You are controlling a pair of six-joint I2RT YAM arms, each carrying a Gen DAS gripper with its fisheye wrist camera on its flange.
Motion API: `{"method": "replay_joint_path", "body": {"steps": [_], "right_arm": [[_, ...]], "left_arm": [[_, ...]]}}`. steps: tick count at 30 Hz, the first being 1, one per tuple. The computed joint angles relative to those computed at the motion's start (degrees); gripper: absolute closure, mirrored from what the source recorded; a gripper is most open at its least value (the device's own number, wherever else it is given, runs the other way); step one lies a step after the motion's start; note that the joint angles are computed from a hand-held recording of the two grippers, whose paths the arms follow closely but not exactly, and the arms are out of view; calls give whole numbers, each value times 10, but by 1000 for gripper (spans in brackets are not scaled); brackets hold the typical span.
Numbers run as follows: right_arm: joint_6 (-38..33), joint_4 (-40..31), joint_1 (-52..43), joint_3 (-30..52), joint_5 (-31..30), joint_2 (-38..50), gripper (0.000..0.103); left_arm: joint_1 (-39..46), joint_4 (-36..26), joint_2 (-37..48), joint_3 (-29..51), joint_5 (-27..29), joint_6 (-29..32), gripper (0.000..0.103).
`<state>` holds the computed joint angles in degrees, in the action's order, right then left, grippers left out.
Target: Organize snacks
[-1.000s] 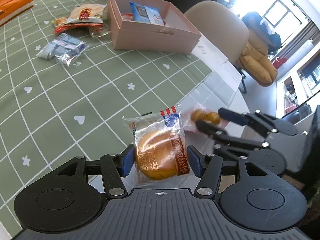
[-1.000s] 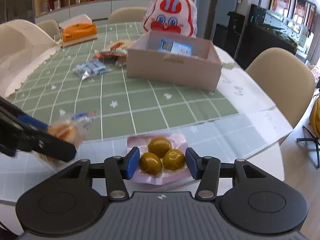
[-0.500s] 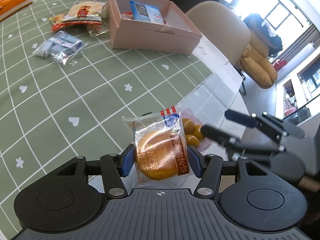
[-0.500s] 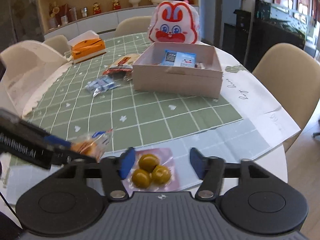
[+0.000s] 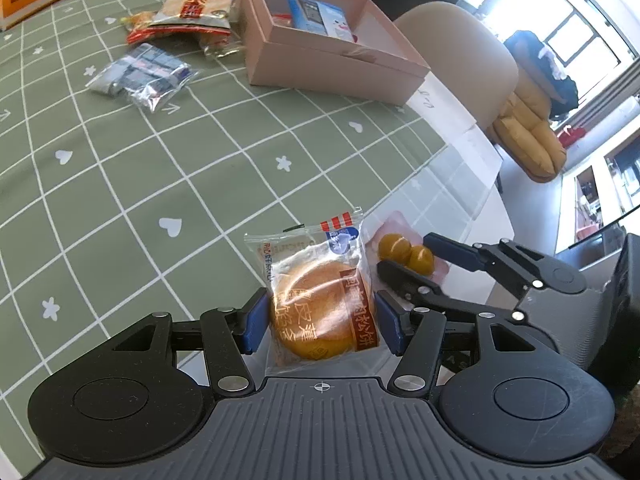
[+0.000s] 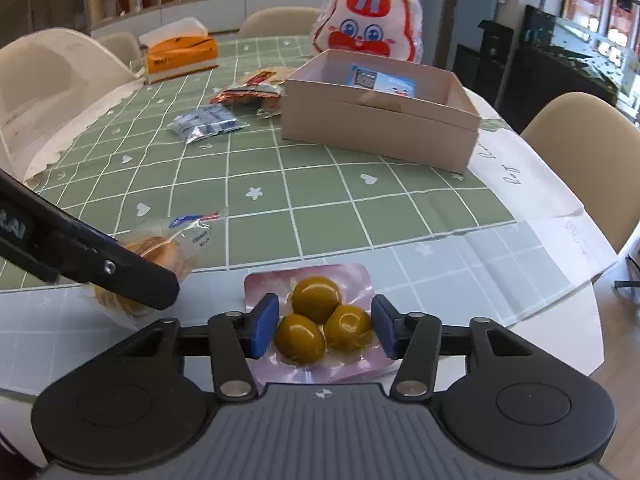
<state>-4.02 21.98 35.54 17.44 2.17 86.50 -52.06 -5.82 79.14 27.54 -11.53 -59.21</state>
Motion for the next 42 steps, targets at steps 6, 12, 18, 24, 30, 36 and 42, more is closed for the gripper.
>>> {"method": "replay_joint_path", "body": {"steps": [6,12,18,24,30,36,42], "right_arm": [[-23,-65,2,1,0,-66,102],[-10,-64,-16,1,-21,-70,97],[3,-32,-21,39,-31,27,69],[-35,-27,9,26,2,10,75],[-28,-89,-17,11,-21,-97,75],[-37,-189,-81,58,-87,-201,75],[-97,-252,-140,255,-147,-165,75]], "left_arm": [[-3,3,-1,-2,-2,-4,41],[-5,9,3,0,1,0,41],[-6,6,2,-1,-2,-6,41],[-6,1,-9,-10,-6,-17,41],[-7,1,-8,-8,-11,-10,41],[13,11,-29,4,-5,17,41],[130,-47,-77,143,11,193,41]]}}
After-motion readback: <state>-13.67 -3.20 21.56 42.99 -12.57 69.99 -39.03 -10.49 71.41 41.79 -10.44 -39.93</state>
